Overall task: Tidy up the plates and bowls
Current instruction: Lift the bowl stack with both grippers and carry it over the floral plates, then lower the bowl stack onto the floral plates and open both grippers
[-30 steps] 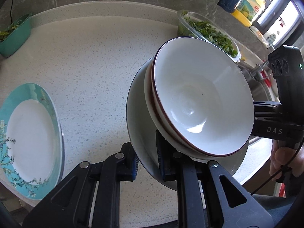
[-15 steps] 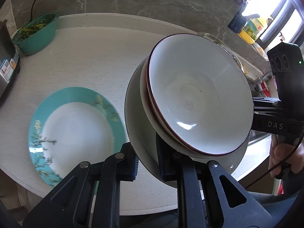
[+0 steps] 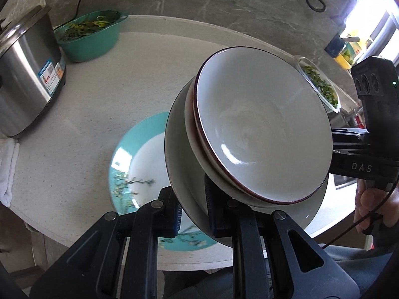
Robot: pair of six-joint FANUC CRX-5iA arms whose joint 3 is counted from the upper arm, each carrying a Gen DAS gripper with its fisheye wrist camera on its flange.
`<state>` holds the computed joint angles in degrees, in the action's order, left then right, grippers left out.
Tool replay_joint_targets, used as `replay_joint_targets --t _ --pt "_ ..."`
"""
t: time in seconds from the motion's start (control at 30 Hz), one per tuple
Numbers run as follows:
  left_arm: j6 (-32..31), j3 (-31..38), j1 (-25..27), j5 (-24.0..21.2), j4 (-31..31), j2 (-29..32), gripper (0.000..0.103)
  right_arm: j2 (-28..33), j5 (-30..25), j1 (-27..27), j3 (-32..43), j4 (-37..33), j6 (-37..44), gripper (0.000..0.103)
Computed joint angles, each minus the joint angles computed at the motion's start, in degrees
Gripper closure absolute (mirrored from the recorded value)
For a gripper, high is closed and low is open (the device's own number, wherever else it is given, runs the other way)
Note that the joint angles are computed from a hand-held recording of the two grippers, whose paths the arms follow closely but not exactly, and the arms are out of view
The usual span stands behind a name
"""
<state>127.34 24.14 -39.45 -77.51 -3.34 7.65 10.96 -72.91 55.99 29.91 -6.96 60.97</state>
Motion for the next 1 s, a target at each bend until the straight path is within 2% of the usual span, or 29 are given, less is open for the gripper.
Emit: replay_joint_targets --t 0.13,0.47,1.0 --pt "-2.6 -6.5 3.0 1.5 2.0 -3.6 0.089 1.9 0.5 0.5 0.5 -0.8 -1.2 0.08" --pt "-9.2 -17.4 8.2 5.4 5.8 -7.9 0.091 5.0 1.9 1.4 -1.0 -2.1 -5.0 0.08" --pt "-16.2 -19.9 10.5 9.1 7.8 -7.7 0.091 7.1 1.7 3.1 -0.7 1.0 -8.5 0.078"
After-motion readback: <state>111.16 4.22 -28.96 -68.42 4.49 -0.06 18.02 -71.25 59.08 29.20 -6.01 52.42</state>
